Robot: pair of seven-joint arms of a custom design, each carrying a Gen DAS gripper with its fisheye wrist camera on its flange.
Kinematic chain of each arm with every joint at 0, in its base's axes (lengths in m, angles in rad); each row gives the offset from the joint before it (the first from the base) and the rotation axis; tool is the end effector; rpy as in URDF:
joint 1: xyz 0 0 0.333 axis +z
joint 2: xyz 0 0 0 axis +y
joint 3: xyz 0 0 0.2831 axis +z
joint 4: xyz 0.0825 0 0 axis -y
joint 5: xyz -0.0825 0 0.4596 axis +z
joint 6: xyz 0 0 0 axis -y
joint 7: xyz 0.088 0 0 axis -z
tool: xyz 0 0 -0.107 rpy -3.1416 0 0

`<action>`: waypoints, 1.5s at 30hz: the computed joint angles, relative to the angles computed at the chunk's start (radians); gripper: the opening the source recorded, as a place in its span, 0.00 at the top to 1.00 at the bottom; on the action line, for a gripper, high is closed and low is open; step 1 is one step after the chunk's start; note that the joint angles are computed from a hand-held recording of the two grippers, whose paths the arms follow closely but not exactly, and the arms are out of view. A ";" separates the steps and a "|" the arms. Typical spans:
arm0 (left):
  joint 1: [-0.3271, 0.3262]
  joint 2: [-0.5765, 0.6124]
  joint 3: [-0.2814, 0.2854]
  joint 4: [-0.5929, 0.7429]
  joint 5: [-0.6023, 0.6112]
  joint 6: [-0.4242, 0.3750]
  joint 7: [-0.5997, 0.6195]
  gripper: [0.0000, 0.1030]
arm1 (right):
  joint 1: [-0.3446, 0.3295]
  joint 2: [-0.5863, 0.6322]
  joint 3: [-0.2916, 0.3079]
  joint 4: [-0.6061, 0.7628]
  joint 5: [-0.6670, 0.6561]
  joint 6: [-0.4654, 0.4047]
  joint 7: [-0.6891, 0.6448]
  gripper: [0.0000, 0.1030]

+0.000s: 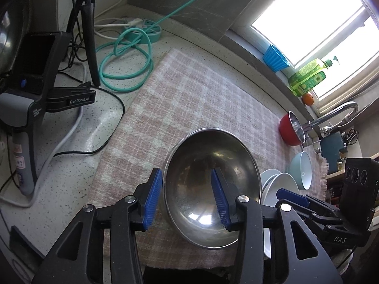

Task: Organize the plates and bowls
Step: 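Lower the steel bowl onto the cloth and open both grippers, then move both grippers toward the red steel bowl by the faucet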

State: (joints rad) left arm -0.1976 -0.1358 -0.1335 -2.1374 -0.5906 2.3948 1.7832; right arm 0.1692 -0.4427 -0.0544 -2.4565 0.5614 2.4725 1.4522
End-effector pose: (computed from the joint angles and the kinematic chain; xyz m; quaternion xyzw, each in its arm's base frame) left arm 0.5830 -0.2065 0.4430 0.6100 -0.7356 0.2912 0.0449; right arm 0.5267 0.0595 0.4440 -0.6255 0.7143 0.0083 0.3138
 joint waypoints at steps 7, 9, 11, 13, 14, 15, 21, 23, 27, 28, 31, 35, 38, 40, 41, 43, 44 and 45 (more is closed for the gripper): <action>-0.017 0.008 -0.013 0.034 -0.011 0.027 0.032 0.55 | -0.020 -0.055 -0.023 -0.029 0.015 0.024 -0.001 0.33; -0.024 0.016 -0.017 0.049 -0.021 0.034 0.040 0.54 | -0.029 -0.076 -0.031 -0.039 0.018 0.029 -0.003 0.33; -0.030 0.024 -0.023 0.063 -0.023 0.044 0.048 0.54 | -0.046 -0.097 -0.031 -0.050 0.005 0.040 0.007 0.30; -0.035 0.030 -0.029 0.077 -0.021 0.051 0.058 0.54 | -0.066 -0.118 -0.034 -0.061 -0.012 0.053 0.017 0.24; -0.038 0.036 -0.031 0.088 -0.030 0.049 0.067 0.54 | -0.078 -0.127 -0.034 -0.066 -0.023 0.059 0.026 0.24; -0.040 0.042 -0.033 0.098 -0.035 0.046 0.073 0.54 | -0.090 -0.137 -0.037 -0.072 -0.032 0.061 0.033 0.24; -0.051 0.093 -0.058 0.164 -0.047 0.050 0.102 0.54 | -0.180 -0.184 -0.048 -0.100 -0.111 0.074 0.093 0.24; -0.053 0.119 -0.070 0.194 -0.049 0.045 0.107 0.54 | -0.214 -0.192 -0.051 -0.104 -0.140 0.080 0.111 0.24; -0.058 0.179 -0.101 0.262 -0.046 0.036 0.113 0.54 | -0.274 -0.199 -0.065 -0.110 -0.184 0.102 0.139 0.24; -0.060 0.196 -0.110 0.282 -0.042 0.037 0.114 0.54 | -0.284 -0.197 -0.075 -0.109 -0.186 0.105 0.140 0.24; -0.063 0.254 -0.137 0.348 -0.032 0.028 0.113 0.54 | -0.313 -0.170 -0.097 -0.088 -0.194 0.116 0.137 0.24; -0.070 0.351 -0.176 0.460 -0.001 0.007 0.100 0.54 | -0.333 -0.109 -0.129 -0.045 -0.181 0.122 0.121 0.24; -0.078 0.442 -0.201 0.565 0.036 -0.023 0.068 0.54 | -0.335 -0.063 -0.159 -0.015 -0.141 0.111 0.096 0.24; -0.087 0.501 -0.216 0.631 0.070 -0.035 0.039 0.54 | -0.335 -0.034 -0.170 0.004 -0.114 0.109 0.079 0.25; -0.090 0.532 -0.225 0.667 0.082 -0.046 0.029 0.54 | -0.335 -0.017 -0.174 0.015 -0.104 0.106 0.068 0.27; -0.105 0.593 -0.232 0.740 0.125 -0.066 -0.014 0.54 | -0.338 0.013 -0.175 0.035 -0.091 0.098 0.049 0.32; -0.110 0.628 -0.237 0.781 0.140 -0.081 -0.030 0.54 | -0.336 0.027 -0.178 0.045 -0.079 0.094 0.036 0.32; -0.119 0.662 -0.239 0.822 0.163 -0.094 -0.049 0.54 | -0.332 0.045 -0.182 0.059 -0.065 0.088 0.023 0.34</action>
